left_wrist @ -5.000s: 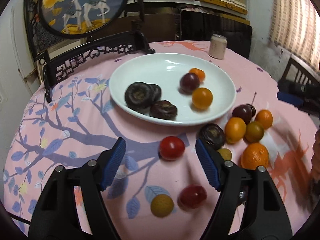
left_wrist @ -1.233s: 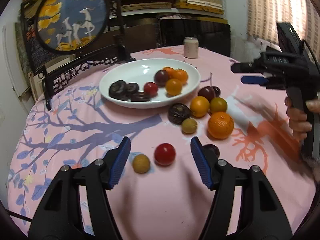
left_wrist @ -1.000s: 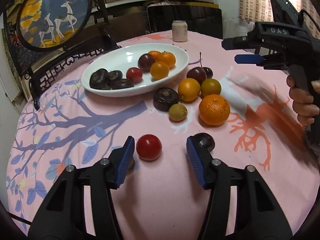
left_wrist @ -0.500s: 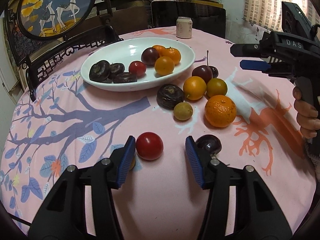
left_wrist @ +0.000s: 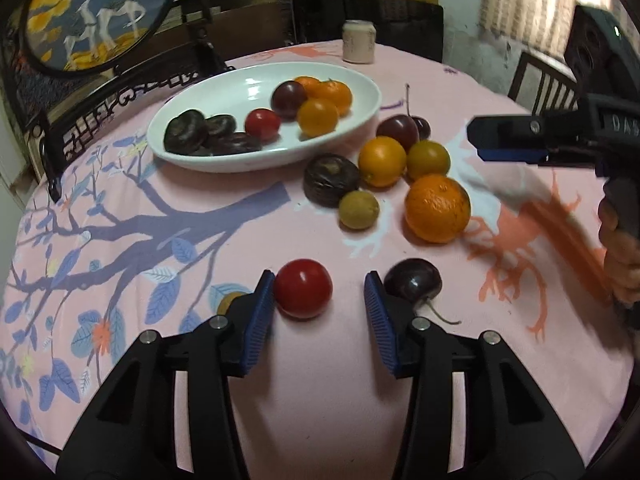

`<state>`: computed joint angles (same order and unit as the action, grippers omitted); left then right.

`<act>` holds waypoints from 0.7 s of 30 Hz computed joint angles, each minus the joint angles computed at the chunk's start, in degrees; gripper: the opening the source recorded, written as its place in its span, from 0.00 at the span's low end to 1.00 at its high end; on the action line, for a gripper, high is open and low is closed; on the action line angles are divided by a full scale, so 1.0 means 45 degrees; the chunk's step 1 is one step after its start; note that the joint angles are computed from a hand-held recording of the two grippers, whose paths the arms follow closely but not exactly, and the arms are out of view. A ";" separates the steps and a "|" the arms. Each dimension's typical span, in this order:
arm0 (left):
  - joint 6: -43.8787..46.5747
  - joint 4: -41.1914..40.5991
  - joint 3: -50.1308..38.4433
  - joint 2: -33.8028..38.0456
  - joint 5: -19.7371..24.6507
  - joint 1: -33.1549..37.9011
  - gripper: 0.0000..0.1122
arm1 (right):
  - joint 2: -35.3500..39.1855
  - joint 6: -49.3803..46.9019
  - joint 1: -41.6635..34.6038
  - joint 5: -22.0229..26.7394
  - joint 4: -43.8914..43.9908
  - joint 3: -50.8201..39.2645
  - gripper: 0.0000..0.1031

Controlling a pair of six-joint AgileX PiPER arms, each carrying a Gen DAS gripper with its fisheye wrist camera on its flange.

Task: Organize fruits
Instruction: 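Grasp another red tomato with the left tool while the right tool grasps a tangerine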

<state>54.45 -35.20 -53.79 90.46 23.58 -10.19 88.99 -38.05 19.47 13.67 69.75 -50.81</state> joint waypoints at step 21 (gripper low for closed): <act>-0.0721 0.0335 -0.0306 0.0305 0.0352 0.0072 0.27 | 0.1502 0.8241 0.1871 0.0091 -0.9407 -0.1553 0.49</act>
<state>51.20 -33.69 -55.17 91.83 25.16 -9.87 95.75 -0.96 27.89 14.08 27.42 -57.80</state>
